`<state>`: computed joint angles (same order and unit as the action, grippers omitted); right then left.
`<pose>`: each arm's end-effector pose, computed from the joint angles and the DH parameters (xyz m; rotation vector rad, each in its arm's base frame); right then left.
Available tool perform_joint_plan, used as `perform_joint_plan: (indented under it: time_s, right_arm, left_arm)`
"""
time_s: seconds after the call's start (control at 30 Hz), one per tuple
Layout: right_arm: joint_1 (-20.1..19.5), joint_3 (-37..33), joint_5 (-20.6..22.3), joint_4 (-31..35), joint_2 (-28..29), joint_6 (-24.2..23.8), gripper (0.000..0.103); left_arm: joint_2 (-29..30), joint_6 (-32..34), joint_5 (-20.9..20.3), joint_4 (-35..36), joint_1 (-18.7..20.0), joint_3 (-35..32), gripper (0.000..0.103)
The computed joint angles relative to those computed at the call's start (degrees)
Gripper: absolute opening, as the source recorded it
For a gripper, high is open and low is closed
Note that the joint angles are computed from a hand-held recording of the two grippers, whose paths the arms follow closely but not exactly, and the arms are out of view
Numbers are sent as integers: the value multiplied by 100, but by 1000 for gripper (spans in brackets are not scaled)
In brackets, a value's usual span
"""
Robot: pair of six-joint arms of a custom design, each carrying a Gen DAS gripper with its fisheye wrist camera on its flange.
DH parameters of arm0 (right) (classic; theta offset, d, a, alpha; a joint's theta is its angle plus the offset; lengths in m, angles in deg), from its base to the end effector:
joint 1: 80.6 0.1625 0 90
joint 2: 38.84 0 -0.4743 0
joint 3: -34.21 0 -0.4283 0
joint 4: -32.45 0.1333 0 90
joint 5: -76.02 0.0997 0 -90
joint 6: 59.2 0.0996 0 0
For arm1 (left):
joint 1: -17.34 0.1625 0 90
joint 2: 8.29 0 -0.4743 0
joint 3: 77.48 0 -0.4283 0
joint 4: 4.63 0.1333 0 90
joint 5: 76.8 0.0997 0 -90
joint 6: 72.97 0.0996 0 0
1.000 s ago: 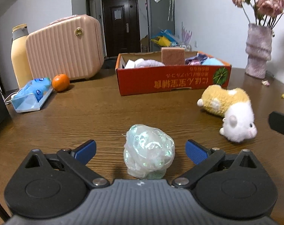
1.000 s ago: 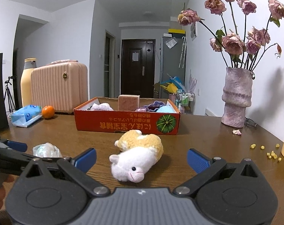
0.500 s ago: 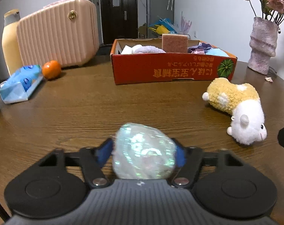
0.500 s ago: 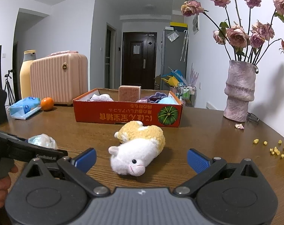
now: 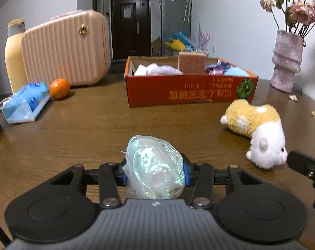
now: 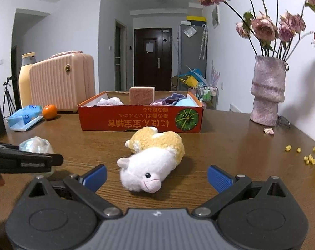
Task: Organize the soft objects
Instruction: 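Grasp the clear plastic bag with the left gripper while the right grasps the plush sheep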
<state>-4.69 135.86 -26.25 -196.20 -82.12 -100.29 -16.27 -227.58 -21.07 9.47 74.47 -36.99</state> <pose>-0.0574 -0.6894 0.2048 0.2835 -1.9382 1.3609 -0.2833 -0.7873 -0.1301 0.9177 2.2560 -1.0083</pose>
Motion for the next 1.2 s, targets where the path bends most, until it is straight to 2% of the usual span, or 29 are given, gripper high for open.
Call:
perform_joint_plan:
  time_s: [0.2,0.47,0.7,0.8,0.9,1.0,1.13,1.2]
  right_arm:
    - [61,-360,-259,527,84,502,103]
    - [191,-1193,-903,1158,451,1157,103]
    - [291,-1863,-1499,1579,781,1412,103]
    - [338,-2087,-1708,1646,915,1363,100]
    - [361,-2164,-1755,1786,957,1224,90]
    - [385,-2219,-1851,1813,1006,1027,85]
    - [382,-2209,-1848,1751,1007,1000,73]
    - [378,-2188,-1823,1685,1002,955,55]
  left_arm:
    - [-323,179,7,-745,-17,567,46]
    - [-473,86,-57,-1011,12,732,46]
    - [-497,80,-40,-1048,24,764,46]
    - [-497,96,-51,-1063,26,771,46]
    - [-488,80,-68,-1058,27,756,46]
    - [-466,47,-105,-1008,29,705,46]
    - [-476,46,-111,-1033,28,724,46]
    - [-490,62,-114,-1074,24,756,46]
